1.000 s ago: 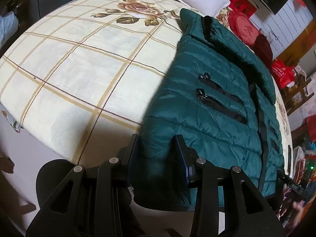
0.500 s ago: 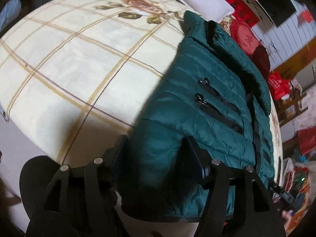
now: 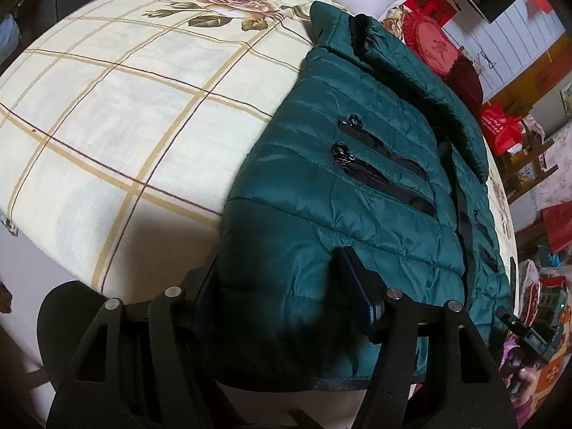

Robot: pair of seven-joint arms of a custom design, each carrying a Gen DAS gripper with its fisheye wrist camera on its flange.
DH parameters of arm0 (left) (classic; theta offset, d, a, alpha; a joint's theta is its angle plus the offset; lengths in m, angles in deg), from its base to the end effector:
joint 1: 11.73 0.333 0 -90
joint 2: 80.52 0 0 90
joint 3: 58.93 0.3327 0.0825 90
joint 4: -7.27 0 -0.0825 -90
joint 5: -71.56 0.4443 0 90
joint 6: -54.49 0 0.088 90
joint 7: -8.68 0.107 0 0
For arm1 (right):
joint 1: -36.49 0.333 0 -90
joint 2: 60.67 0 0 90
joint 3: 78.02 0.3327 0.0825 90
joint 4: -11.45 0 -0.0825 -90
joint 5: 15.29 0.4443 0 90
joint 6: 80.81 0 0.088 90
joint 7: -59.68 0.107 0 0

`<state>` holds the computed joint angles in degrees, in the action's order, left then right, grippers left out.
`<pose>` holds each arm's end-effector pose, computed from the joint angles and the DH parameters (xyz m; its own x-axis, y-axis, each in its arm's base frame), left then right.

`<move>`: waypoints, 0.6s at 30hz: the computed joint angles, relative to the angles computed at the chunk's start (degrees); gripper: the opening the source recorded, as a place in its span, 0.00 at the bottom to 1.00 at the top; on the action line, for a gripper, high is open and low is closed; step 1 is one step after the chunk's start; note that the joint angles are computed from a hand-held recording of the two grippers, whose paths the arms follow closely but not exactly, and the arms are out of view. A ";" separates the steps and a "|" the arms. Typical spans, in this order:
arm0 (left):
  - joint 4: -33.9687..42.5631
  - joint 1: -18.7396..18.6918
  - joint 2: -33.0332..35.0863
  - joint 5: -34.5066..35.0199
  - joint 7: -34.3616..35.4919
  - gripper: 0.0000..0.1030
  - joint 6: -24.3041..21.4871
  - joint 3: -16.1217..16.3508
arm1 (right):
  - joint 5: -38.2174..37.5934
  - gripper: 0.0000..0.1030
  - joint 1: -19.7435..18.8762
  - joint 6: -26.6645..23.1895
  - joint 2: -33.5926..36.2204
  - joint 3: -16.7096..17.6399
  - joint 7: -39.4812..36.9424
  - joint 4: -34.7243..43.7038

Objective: Fold large clothes

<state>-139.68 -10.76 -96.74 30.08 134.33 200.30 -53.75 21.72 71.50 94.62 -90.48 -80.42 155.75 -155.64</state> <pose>0.4840 0.0596 0.3645 -0.0364 -0.9278 0.3713 -0.9201 -0.1139 -0.3748 0.3550 0.1726 0.3505 -0.0341 -0.8810 -0.4719 -0.8692 0.2592 -0.4211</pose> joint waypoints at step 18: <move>-2.17 -1.83 -2.95 5.12 -1.14 0.27 4.38 -0.28 | -12.97 0.20 -8.56 1.47 -2.25 7.38 7.34 -0.63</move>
